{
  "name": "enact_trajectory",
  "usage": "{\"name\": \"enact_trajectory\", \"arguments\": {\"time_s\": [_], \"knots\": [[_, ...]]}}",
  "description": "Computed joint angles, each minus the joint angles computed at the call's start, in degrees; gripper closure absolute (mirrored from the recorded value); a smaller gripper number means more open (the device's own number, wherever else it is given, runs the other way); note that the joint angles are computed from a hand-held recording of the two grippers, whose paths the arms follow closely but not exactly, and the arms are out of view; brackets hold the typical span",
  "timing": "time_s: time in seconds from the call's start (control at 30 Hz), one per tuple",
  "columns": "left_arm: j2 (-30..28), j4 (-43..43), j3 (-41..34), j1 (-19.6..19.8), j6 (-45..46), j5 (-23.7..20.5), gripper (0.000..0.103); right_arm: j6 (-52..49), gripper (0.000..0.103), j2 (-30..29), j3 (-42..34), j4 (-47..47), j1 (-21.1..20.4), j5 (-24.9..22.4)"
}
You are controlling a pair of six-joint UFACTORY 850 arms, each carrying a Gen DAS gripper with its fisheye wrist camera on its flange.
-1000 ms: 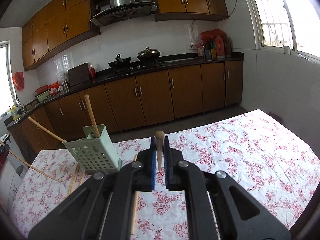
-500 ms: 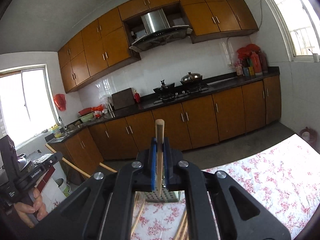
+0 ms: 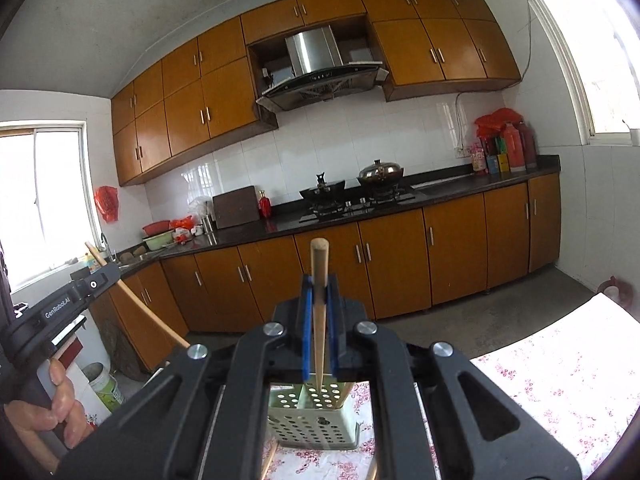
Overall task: Organize utensils
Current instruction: 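Lift the right tool's chopstick over the green holder while the left tool carries its chopstick there, then open the right tool to drop its chopstick into the holder while the left tool releases its own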
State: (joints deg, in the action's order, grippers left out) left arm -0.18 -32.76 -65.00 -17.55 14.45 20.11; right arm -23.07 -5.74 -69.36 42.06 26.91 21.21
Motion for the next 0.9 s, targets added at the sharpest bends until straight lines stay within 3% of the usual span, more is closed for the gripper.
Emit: {"name": "enact_trajectory", "arguments": {"time_s": [0.33,0.47,0.73,0.9], "knots": [[-3.87,2.06,-0.05,0.53,-3.10,-2.72,0.096,-1.99,0.095,-4.49,-2.60,2.44,-0.79,-3.39],[-3.87,2.06,-0.23,0.66,-2.30,-5.80,0.096,-3.97,0.092,-4.64,-2.35,4.43,-0.68,-3.44],[-0.94,-0.86,0.96,1.03,0.46,-7.37,0.094,-4.86,0.085,-0.37,2.45,7.77,-0.65,-0.20],[2.86,-4.95,4.08,1.64,4.42,-7.80,0.093,-12.61,0.083,3.71,7.73,17.45,-0.93,1.63]]}}
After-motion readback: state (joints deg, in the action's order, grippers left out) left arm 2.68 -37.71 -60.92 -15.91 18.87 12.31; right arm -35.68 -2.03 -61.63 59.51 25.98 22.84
